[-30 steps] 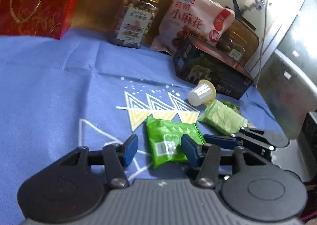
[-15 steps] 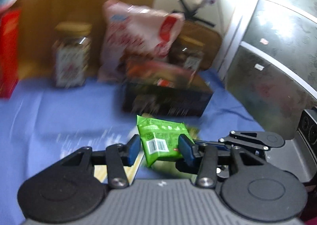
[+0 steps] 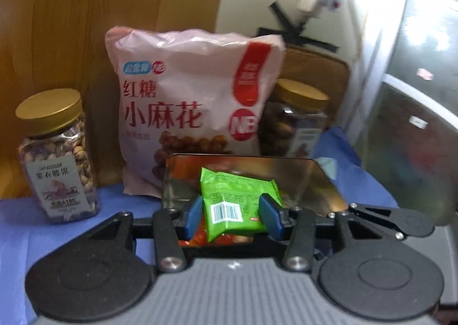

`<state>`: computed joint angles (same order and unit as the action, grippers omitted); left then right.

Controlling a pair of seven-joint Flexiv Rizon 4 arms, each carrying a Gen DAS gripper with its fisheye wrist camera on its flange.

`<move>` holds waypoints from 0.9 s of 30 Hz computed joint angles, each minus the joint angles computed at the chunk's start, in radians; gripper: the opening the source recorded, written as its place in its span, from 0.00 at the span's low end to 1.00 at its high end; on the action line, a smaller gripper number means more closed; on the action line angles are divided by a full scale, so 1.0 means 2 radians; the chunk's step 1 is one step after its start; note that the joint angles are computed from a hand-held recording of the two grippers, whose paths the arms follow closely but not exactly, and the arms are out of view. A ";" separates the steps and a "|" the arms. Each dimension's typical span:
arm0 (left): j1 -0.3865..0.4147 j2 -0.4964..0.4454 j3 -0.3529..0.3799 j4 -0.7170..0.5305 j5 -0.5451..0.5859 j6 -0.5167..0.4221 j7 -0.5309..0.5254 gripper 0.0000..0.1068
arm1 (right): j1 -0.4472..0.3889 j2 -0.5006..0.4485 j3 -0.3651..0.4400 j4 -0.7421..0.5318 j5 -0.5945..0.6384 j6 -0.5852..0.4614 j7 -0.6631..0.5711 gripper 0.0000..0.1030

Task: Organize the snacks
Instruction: 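Lower the green packet into the tin box and open both tools, then close both tools on the yellow-lidded cup on the cloth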

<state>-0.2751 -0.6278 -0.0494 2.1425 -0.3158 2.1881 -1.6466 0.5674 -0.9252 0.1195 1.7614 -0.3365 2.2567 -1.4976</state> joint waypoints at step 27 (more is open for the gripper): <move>0.090 -0.029 -0.007 0.254 0.114 0.249 -0.252 0.48 | -0.025 0.026 0.047 0.073 -0.148 -0.070 0.065 0.46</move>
